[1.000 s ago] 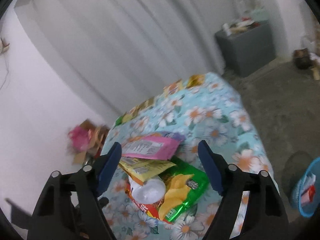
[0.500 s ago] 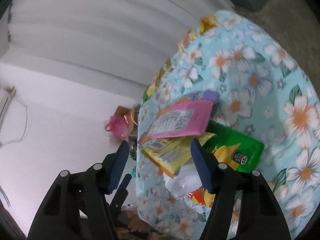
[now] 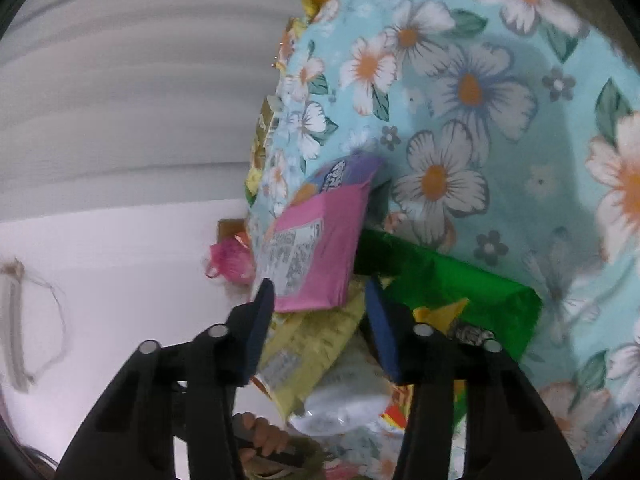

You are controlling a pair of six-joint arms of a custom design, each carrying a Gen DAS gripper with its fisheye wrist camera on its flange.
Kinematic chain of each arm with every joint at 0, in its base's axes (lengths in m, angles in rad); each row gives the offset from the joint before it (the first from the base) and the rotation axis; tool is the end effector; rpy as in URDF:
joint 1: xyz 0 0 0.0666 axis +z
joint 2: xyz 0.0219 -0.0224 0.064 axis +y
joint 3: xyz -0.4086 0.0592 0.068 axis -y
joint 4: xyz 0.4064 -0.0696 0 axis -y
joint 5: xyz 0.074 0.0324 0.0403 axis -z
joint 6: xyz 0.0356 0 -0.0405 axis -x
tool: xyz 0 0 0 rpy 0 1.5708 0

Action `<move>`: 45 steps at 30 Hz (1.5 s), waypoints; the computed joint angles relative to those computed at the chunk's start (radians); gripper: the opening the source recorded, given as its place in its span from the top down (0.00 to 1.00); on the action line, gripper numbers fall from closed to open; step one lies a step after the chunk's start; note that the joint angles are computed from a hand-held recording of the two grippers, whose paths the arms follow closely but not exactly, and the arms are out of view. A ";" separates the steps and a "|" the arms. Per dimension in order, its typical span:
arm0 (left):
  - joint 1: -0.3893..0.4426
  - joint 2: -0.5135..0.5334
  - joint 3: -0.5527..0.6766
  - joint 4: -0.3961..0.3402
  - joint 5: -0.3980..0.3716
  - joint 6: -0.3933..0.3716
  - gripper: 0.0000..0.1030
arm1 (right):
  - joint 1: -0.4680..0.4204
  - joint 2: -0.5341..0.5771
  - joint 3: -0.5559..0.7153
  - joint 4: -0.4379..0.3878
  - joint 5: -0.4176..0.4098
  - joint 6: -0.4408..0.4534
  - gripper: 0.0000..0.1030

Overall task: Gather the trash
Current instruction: 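Grasp the pink snack packet with the right tool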

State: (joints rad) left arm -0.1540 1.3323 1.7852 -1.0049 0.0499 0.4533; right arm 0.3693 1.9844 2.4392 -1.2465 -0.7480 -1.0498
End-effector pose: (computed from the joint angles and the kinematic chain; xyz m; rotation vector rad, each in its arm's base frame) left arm 0.4444 -0.0712 0.6639 -0.2909 2.1300 -0.4102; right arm 0.6290 0.2690 0.5846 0.4774 2.6163 1.4840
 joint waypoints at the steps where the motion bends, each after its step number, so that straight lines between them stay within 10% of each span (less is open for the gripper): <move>1: 0.007 0.012 0.011 -0.001 0.001 0.001 0.23 | -0.002 0.000 -0.003 0.029 -0.011 -0.012 0.57; 6: 0.041 0.071 0.061 -0.037 0.062 0.035 0.32 | -0.010 -0.021 -0.049 0.176 -0.069 -0.083 0.59; 16: 0.053 0.150 0.100 -0.091 0.150 0.085 0.48 | -0.008 0.031 -0.006 0.217 -0.109 -0.137 0.62; 27: 0.051 0.187 0.140 -0.098 0.175 0.074 0.54 | 0.006 0.171 0.220 0.136 -0.128 -0.146 0.63; 31: 0.051 0.185 0.138 -0.095 0.179 0.075 0.54 | 0.015 0.243 0.353 0.064 -0.106 -0.141 0.85; 45: 0.017 0.083 0.066 0.040 0.346 0.055 0.54 | -0.016 -0.011 -0.111 0.589 -0.062 -0.346 0.97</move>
State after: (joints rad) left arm -0.1368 1.4155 1.8515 -0.9652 0.3964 0.5087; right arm 0.3535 1.9735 2.3285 -0.6572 -0.8105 -1.3956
